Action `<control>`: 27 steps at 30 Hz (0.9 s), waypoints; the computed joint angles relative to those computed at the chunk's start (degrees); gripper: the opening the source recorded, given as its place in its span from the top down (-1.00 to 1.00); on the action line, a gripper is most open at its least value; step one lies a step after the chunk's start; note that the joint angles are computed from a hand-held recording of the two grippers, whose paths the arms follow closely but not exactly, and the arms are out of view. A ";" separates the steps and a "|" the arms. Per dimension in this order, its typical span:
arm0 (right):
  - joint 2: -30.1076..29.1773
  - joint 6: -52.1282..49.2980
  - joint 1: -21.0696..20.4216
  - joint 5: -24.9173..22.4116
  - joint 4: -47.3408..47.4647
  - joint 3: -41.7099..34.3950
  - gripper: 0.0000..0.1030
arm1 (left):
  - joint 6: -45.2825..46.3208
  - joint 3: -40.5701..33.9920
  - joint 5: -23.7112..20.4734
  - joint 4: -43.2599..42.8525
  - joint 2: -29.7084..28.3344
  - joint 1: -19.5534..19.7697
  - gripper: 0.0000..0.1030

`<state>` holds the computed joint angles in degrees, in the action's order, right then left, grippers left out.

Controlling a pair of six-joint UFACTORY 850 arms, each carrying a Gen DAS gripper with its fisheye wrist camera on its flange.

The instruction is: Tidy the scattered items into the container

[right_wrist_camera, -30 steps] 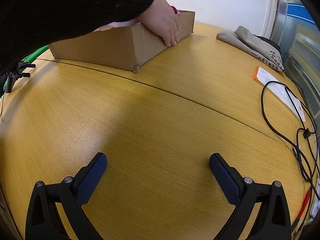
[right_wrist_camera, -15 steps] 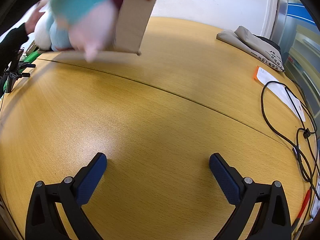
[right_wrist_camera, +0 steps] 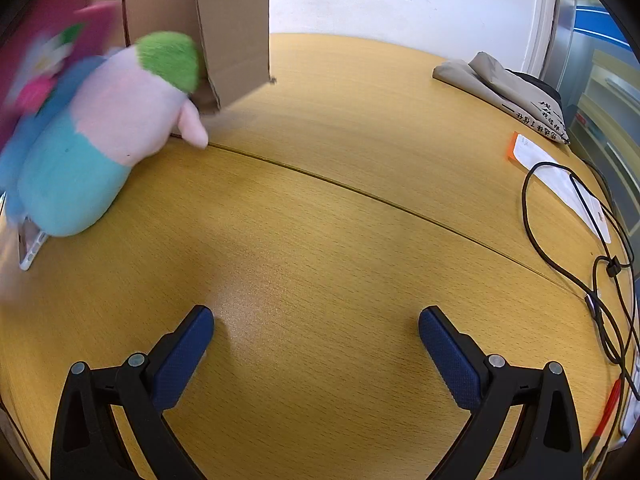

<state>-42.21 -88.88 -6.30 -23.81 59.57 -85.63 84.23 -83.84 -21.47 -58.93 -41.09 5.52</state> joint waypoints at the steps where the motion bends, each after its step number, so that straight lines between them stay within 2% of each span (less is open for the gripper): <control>1: 0.00 0.00 0.00 0.00 0.00 0.00 -1.00 | -0.07 -0.02 0.00 0.05 -0.01 -0.01 -1.00; 27: 0.02 -0.30 -0.02 0.00 0.23 0.05 -1.00 | -0.77 -0.39 0.02 0.58 -0.17 -0.12 -1.00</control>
